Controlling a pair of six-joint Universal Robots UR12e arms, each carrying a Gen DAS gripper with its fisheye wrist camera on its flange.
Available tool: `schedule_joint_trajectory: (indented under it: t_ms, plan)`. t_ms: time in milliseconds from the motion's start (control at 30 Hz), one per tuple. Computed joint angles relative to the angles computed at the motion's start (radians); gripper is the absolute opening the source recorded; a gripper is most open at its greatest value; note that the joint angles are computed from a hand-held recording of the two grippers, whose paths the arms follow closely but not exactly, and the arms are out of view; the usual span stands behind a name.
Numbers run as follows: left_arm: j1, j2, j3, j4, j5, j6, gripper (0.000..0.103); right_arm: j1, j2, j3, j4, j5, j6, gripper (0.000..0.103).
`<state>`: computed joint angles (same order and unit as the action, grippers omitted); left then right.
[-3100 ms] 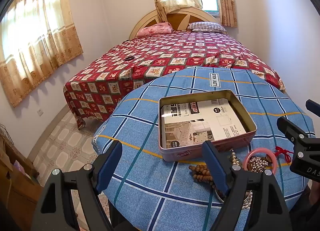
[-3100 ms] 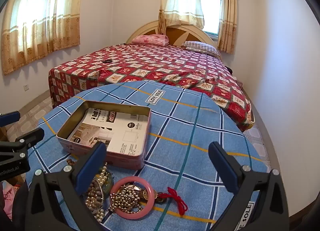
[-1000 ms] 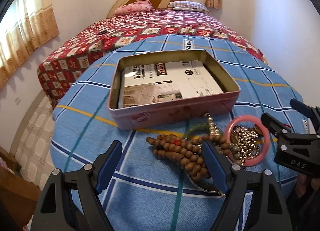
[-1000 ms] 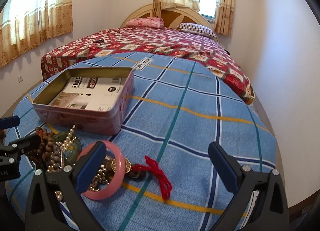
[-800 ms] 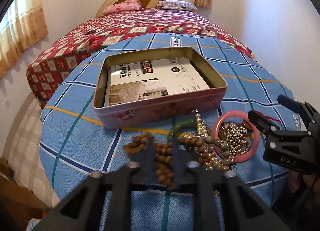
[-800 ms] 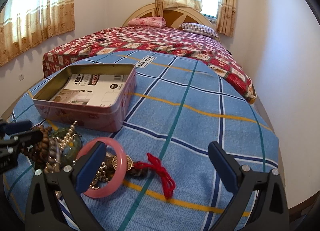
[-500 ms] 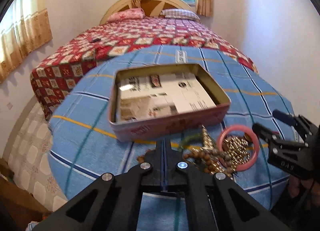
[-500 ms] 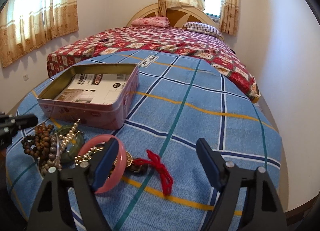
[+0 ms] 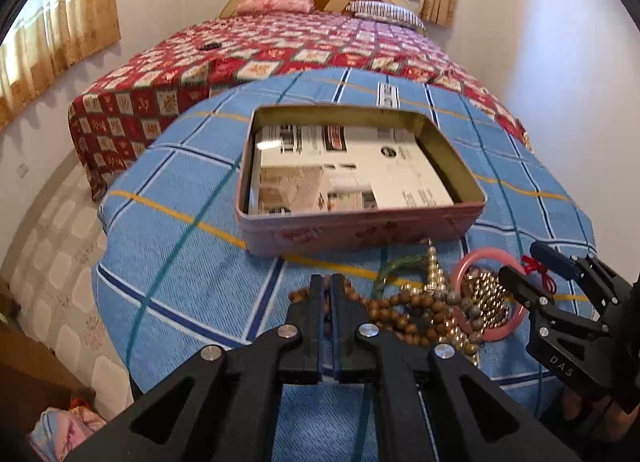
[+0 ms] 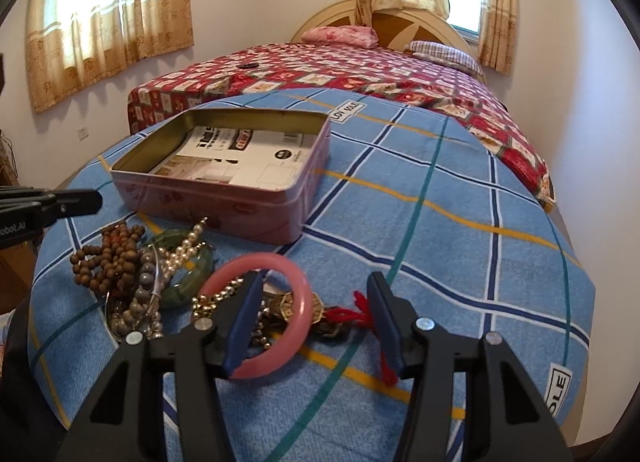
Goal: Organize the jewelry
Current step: 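Lift the bead strand with the left gripper while the right gripper grasps the pink bangle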
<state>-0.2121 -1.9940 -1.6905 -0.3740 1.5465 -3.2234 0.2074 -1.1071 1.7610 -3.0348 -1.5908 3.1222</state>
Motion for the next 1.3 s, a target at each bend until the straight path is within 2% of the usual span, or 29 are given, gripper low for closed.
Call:
schedule_joint_trajectory:
  t_ms: [33,67,100,167,333,433,467,500,533,567,700,800,900,1000,1133,1233,1300]
  plan:
    - [-0.001,0.0,-0.001,-0.006,0.002,-0.006,0.026,0.0,0.0,0.001,-0.002,0.003,-0.001,0.056]
    - [-0.003,0.001,-0.002,-0.011,0.007,-0.014,0.054,0.0,-0.001,0.002,-0.003,0.007,-0.001,0.056]
    - [-0.006,0.004,-0.009,0.0,0.018,-0.023,0.069,-0.002,-0.001,0.004,-0.005,0.013,-0.001,0.056]
    - [-0.01,0.01,-0.024,0.03,0.018,-0.012,0.07,-0.004,-0.003,0.008,-0.011,0.021,0.0,0.057]
    - [-0.03,0.0,-0.012,-0.026,0.052,0.024,0.07,-0.009,-0.005,0.015,-0.018,0.037,0.0,0.057]
    - [-0.036,-0.011,-0.006,-0.035,0.066,0.042,0.07,-0.009,-0.005,0.017,-0.025,0.035,-0.001,0.062]
    - [-0.034,-0.014,-0.004,-0.04,0.055,0.044,0.062,-0.008,-0.004,0.017,-0.025,0.034,-0.002,0.063]
    - [-0.03,-0.015,-0.004,-0.038,0.036,0.048,0.046,-0.008,-0.004,0.016,-0.024,0.035,-0.004,0.063]
    - [-0.025,-0.016,-0.004,-0.043,0.015,0.052,0.044,-0.008,-0.004,0.017,-0.025,0.035,-0.005,0.063]
    - [-0.025,-0.015,-0.005,-0.042,0.01,0.056,0.032,-0.008,-0.004,0.017,-0.026,0.034,-0.004,0.063]
    - [-0.018,-0.009,-0.013,-0.029,-0.032,0.082,0.015,-0.01,-0.004,0.017,-0.023,0.037,0.007,0.063]
    - [-0.017,-0.002,-0.022,0.016,-0.014,0.096,0.015,-0.01,-0.005,0.018,-0.023,0.034,0.008,0.063]
    - [-0.005,0.008,-0.029,0.046,-0.034,0.086,0.015,-0.014,-0.006,0.018,-0.021,0.034,0.014,0.063]
    - [0.001,0.016,-0.031,0.07,-0.026,0.085,0.015,-0.013,-0.005,0.015,-0.017,0.032,0.013,0.063]
    - [0.003,0.016,-0.028,0.116,0.024,0.09,0.015,-0.013,-0.005,0.011,-0.01,0.039,-0.002,0.062]
    - [0.003,0.006,-0.017,0.132,0.071,0.104,0.015,-0.012,-0.001,0.0,0.002,0.036,-0.013,0.05]
    - [0.01,0.001,-0.013,0.118,0.045,0.091,0.015,-0.012,0.002,-0.009,0.02,0.036,-0.016,0.04]
